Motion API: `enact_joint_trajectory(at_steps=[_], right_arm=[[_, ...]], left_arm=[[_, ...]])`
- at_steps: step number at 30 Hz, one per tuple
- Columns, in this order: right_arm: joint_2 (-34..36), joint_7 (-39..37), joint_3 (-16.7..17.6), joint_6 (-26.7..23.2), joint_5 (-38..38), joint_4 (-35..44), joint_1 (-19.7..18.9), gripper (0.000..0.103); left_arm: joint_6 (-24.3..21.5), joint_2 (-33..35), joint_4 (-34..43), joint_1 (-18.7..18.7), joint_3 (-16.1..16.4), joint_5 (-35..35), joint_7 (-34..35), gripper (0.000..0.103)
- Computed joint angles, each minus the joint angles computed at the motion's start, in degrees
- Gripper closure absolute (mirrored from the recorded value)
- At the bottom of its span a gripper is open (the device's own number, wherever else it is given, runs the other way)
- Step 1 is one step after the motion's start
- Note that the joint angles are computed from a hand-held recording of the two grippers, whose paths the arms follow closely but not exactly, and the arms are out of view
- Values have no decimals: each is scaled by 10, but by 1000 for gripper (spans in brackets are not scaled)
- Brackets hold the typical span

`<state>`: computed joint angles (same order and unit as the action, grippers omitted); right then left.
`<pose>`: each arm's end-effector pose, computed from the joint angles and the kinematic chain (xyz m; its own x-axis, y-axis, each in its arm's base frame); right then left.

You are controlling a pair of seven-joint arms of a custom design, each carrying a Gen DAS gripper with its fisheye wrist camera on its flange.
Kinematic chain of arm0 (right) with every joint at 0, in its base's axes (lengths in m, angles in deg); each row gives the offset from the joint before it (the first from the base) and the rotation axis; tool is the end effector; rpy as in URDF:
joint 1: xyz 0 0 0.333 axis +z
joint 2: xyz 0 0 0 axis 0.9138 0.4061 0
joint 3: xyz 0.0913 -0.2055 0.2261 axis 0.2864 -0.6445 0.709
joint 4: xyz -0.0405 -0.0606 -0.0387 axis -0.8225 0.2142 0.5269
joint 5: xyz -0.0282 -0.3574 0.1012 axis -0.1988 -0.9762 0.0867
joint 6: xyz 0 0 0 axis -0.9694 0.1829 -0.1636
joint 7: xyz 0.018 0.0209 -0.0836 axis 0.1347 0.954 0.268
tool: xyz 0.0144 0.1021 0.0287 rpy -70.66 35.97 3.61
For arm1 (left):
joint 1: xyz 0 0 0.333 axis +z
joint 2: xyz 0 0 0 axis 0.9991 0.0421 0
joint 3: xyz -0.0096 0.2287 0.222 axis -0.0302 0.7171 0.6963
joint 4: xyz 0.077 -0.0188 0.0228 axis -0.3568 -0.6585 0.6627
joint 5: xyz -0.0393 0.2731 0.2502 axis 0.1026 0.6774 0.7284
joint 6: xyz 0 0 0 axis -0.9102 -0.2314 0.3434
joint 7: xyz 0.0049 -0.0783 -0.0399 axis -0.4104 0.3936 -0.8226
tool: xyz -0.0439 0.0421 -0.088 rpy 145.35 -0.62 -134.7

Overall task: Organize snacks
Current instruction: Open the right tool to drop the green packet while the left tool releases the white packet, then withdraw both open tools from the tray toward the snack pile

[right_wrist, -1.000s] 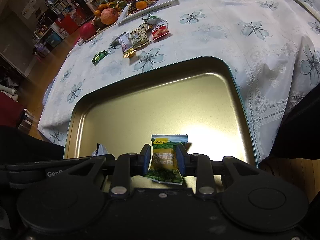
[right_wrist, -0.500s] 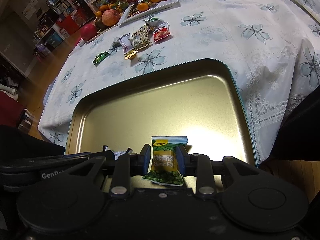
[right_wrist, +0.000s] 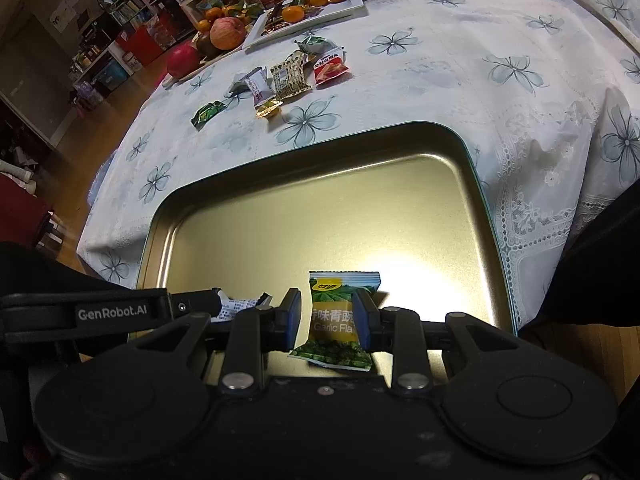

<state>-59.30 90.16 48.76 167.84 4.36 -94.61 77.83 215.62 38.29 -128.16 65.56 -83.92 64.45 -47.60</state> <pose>0.4327 0.0822 0.4055 0.3816 -0.8600 -0.3389 -0.8757 -0.2190 -0.4303 0.3803 -0.3128 0.4207 0.4547 -0.8584 0.2374 -0.7980 -0.5110 -0.3195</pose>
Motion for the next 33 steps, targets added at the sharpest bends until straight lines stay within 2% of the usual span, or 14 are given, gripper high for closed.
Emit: enact_joint_trajectory(at_steps=[5, 11, 19, 28, 33], right_arm=[[1, 2, 0, -8, -2, 3, 0, 71], [6, 15, 3, -12, -14, 6, -1, 68], [22, 40, 6, -26, -35, 16, -3, 67], [25, 51, 9, -26, -56, 16, -4, 60], [29, 70, 9, -49, -84, 31, -9, 59]], left_arm=[[5, -4, -5, 0, 3, -16, -3, 52], [-21, 8, 12, -1, 0, -15, 3, 52], [-30, 19, 20, -2, 1, -28, 26, 52], [-72, 28, 39, -2, 0, -43, 44, 52], [-94, 19, 42, -2, 3, -62, 82, 52]])
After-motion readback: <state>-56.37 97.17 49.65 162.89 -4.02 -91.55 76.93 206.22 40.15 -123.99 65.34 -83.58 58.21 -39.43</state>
